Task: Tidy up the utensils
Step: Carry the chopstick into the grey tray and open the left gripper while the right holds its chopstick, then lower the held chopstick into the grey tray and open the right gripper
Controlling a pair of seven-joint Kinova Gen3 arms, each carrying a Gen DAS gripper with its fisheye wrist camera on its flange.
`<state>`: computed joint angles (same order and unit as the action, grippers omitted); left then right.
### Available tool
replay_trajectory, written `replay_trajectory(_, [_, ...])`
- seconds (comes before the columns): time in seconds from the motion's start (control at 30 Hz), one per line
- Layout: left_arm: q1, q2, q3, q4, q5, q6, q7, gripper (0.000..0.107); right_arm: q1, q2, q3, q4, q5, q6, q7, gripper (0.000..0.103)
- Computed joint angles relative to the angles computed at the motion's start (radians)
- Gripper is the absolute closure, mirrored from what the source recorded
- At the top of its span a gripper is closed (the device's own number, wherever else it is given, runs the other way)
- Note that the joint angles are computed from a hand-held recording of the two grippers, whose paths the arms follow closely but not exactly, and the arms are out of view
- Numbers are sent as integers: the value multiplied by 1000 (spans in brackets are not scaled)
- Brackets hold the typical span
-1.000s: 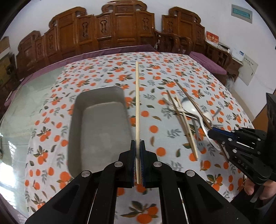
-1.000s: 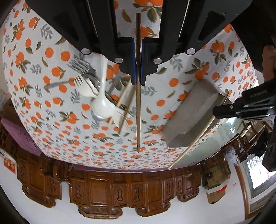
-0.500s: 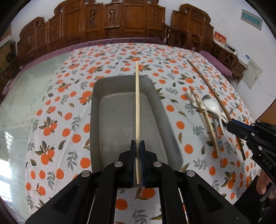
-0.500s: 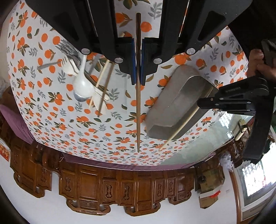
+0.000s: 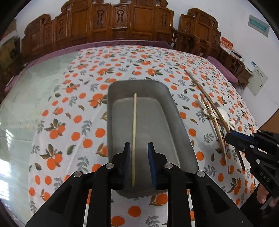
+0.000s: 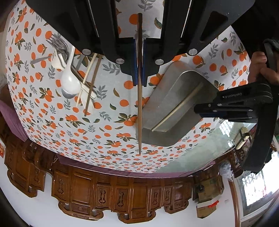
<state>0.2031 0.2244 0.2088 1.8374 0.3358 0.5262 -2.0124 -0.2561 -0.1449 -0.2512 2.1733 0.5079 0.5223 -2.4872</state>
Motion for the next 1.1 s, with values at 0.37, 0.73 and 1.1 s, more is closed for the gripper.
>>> replay_trajectory(0.37, [-84,-67,-17,39,122,-50,-133,63,-23,81,47,-66,-94,-94,49,97])
replay_trajectory(0.73, [-80,-82,-55,52,50,-127,-62,33,-79,209,125,-144,-138,-173,51,97])
replay_trajectory(1.1, [-133,-93,-43,56,145,-123,-131,16,-179,287,192,-158,-95,-175,-1,97])
